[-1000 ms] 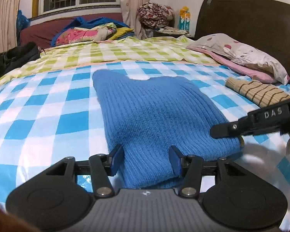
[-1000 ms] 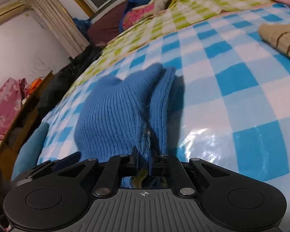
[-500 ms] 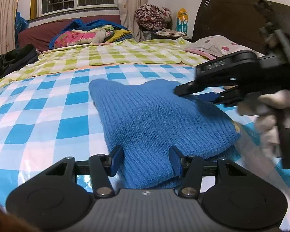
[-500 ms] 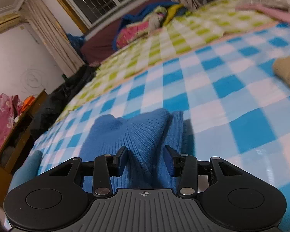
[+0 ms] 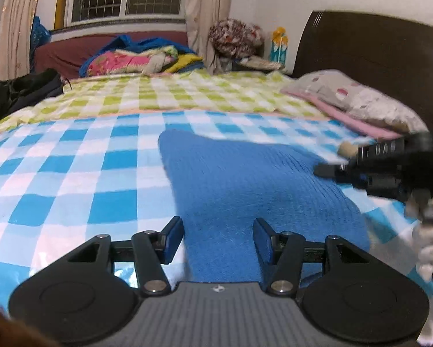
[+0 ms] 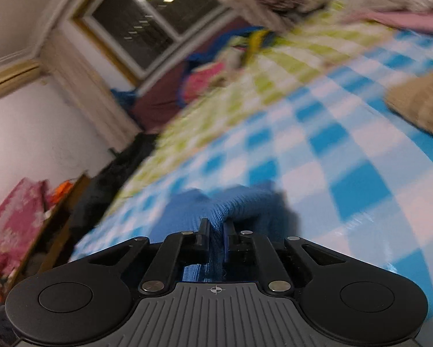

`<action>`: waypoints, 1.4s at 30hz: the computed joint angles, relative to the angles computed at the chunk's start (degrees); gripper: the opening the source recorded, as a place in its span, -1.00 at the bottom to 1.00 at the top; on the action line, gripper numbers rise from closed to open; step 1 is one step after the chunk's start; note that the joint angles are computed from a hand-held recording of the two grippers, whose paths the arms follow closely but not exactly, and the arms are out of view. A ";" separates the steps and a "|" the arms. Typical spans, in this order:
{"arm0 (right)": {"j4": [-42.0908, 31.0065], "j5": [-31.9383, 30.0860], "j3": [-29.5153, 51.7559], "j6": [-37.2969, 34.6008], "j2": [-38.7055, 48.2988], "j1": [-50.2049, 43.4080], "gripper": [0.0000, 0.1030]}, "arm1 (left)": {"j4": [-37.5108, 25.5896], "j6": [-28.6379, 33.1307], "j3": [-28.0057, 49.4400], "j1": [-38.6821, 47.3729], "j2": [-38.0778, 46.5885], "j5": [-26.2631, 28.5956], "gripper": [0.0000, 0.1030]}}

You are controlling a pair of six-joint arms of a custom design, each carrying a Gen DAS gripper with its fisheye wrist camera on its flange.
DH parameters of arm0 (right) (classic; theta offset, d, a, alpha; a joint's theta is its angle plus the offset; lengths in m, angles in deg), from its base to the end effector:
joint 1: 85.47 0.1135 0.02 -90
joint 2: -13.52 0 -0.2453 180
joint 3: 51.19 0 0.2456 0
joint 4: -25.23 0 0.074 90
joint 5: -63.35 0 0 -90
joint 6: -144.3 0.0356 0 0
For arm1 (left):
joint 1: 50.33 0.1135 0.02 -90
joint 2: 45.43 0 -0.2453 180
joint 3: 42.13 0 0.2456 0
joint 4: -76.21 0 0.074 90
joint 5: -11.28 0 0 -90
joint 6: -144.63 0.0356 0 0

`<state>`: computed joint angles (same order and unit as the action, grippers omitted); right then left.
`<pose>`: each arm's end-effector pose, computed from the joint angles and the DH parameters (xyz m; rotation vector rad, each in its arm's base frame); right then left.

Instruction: Fold small clothes

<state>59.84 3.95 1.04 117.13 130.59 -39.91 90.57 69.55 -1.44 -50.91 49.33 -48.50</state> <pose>0.2415 0.2204 0.0569 0.6271 1.9807 0.6281 0.2649 -0.0206 0.0922 0.5662 2.1171 -0.4551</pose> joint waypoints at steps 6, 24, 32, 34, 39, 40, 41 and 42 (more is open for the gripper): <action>-3.61 0.03 2.47 2.12 3.55 -0.23 -0.84 | -4.22 -0.63 3.21 -0.03 2.95 -1.43 0.23; -12.04 6.21 6.67 -4.39 0.10 0.67 -0.64 | -2.73 -3.53 5.89 -0.21 3.07 -1.02 0.24; -13.20 0.12 12.57 -3.79 6.78 -2.55 -0.15 | -5.24 -3.47 8.86 -0.96 6.57 -0.94 0.32; -11.63 -1.45 11.00 -2.36 6.05 -3.23 -0.15 | -5.21 -3.83 8.60 0.19 5.60 0.86 0.32; -6.42 -1.65 6.56 -3.47 3.54 -2.20 -0.05 | -6.18 -6.08 10.57 1.18 6.49 3.07 0.33; -4.86 -2.47 5.96 -3.30 3.65 -2.19 0.10 | -6.53 -6.94 11.27 0.79 7.29 2.73 0.34; -3.88 -3.32 5.86 -3.32 4.02 -2.25 0.16 | -6.84 -7.45 11.86 0.47 7.98 2.65 0.34; -3.93 -3.90 6.34 -3.53 4.65 -2.30 0.20 | -7.09 -7.65 12.38 0.07 8.67 2.46 0.38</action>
